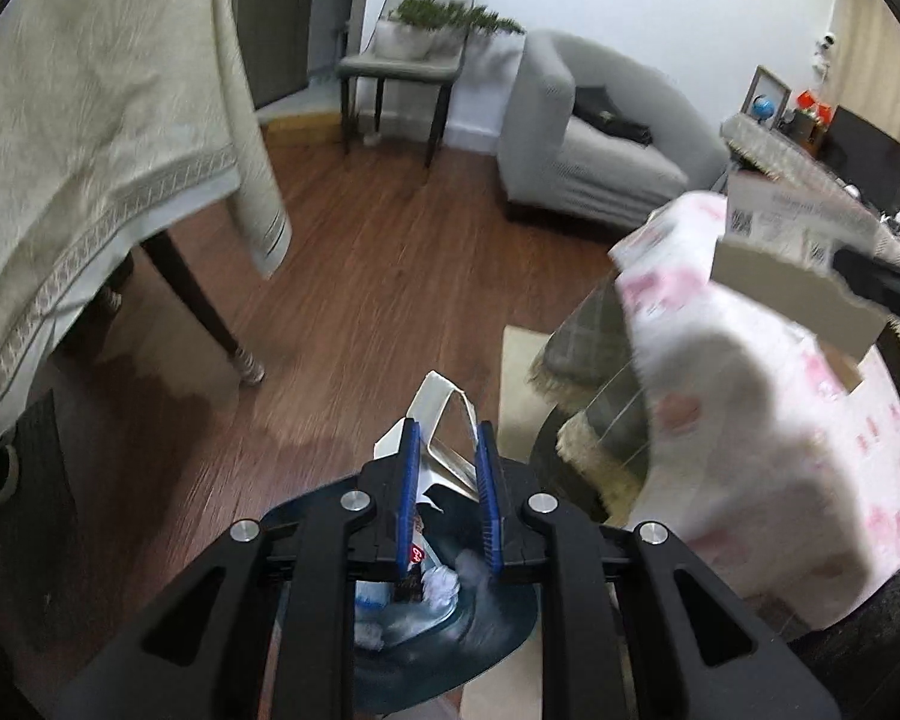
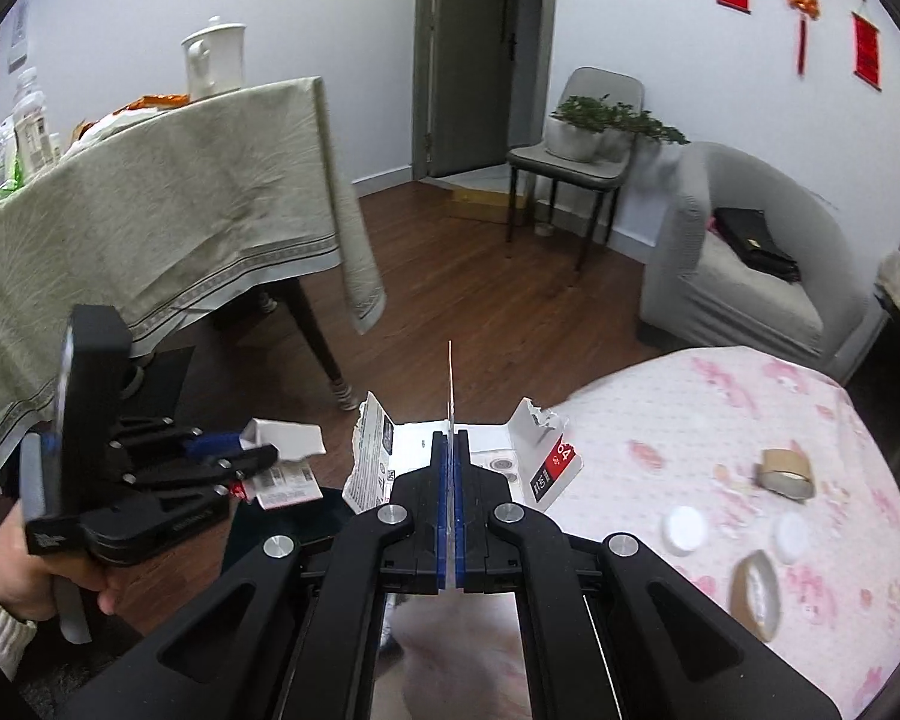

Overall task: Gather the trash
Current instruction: 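Carry the white box and red-label card down over the teal bin, then open the left tool to drop the white box into the bin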

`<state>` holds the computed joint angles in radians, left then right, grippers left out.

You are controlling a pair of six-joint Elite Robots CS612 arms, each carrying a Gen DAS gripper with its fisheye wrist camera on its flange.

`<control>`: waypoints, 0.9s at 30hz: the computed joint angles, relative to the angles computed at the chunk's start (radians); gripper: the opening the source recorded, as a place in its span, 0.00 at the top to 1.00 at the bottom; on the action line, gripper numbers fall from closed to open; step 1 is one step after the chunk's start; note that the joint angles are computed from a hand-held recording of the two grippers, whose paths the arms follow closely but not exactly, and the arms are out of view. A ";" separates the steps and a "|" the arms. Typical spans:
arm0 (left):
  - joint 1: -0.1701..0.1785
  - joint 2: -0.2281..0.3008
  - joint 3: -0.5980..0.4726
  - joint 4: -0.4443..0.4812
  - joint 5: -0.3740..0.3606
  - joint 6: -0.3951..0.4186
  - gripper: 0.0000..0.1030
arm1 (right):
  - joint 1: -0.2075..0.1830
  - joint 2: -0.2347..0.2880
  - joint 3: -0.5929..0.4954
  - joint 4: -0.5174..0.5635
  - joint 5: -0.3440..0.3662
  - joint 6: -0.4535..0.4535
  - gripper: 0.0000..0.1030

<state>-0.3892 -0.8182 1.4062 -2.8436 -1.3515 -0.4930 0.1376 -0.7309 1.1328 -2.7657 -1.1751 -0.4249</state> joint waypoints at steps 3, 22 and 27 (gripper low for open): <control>0.005 0.002 0.004 0.032 0.002 0.005 0.81 | 0.011 0.008 -0.012 0.018 0.005 -0.008 0.99; 0.061 0.052 -0.021 0.234 -0.198 -0.057 0.71 | 0.059 0.069 -0.096 0.150 -0.017 -0.059 0.99; 0.063 0.047 -0.014 0.228 -0.177 -0.053 0.52 | 0.067 0.081 -0.111 0.183 -0.024 -0.070 0.99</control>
<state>-0.3260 -0.7711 1.3925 -2.6158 -1.5287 -0.5462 0.2045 -0.6499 1.0218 -2.5825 -1.1991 -0.4951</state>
